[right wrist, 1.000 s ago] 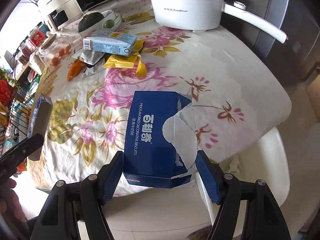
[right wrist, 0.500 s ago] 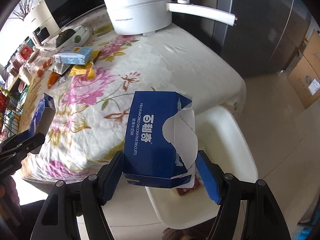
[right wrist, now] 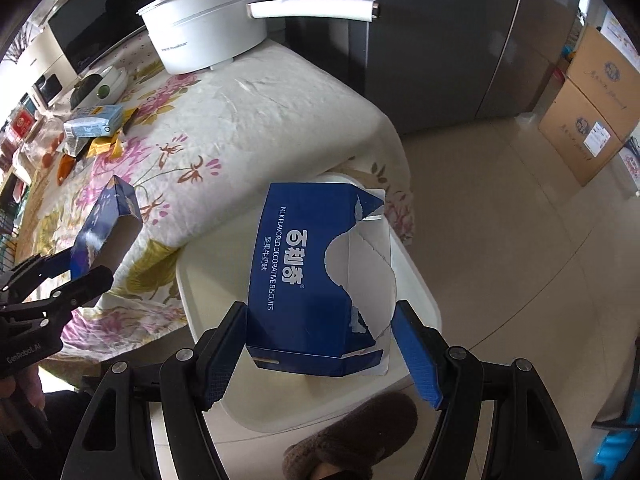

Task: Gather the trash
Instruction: 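Carry both blue boxes over the white bin and open both tools, then move both open tools back over the trash on the table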

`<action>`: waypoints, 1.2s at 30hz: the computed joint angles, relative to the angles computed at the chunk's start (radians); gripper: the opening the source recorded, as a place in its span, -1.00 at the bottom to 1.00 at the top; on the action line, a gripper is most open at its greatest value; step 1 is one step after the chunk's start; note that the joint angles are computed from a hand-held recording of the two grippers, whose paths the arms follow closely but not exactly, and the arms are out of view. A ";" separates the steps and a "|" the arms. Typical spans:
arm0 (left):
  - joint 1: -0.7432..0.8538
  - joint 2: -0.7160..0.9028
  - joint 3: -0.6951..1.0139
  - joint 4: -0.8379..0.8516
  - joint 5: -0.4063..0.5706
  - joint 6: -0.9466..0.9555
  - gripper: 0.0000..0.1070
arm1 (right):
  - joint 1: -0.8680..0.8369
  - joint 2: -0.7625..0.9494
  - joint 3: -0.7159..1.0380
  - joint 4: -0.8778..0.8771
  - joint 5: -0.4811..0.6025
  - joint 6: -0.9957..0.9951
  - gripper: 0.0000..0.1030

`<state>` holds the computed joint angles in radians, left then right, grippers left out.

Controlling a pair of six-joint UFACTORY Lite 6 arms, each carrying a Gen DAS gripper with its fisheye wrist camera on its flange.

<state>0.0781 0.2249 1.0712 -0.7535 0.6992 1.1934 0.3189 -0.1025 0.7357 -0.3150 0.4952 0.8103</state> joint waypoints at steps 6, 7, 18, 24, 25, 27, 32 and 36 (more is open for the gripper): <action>-0.083 0.015 -0.038 -0.058 -0.052 0.054 0.29 | -0.067 -0.052 -0.064 0.035 -0.009 -0.069 0.44; -0.091 0.017 -0.046 -0.082 -0.069 0.078 0.31 | -0.076 -0.058 -0.072 0.040 -0.008 -0.081 0.44; -0.105 -0.016 -0.067 -0.091 -0.185 0.120 0.86 | -0.110 -0.071 -0.087 0.055 -0.015 -0.111 0.45; -0.040 -0.004 -0.026 -0.034 -0.147 0.066 0.86 | -0.067 -0.033 -0.049 0.035 -0.004 -0.075 0.45; -0.028 -0.005 -0.022 -0.026 -0.141 0.062 0.86 | -0.059 -0.024 -0.040 0.032 -0.003 -0.067 0.47; -0.004 -0.008 -0.016 -0.011 -0.131 0.056 0.86 | -0.043 -0.010 -0.022 0.011 -0.009 -0.032 0.48; 0.062 -0.009 0.006 0.015 -0.096 0.060 0.86 | -0.037 0.007 0.020 0.054 -0.039 -0.034 0.84; 0.118 -0.016 0.019 0.026 -0.070 0.076 0.86 | 0.002 0.061 0.087 0.047 -0.013 0.003 0.84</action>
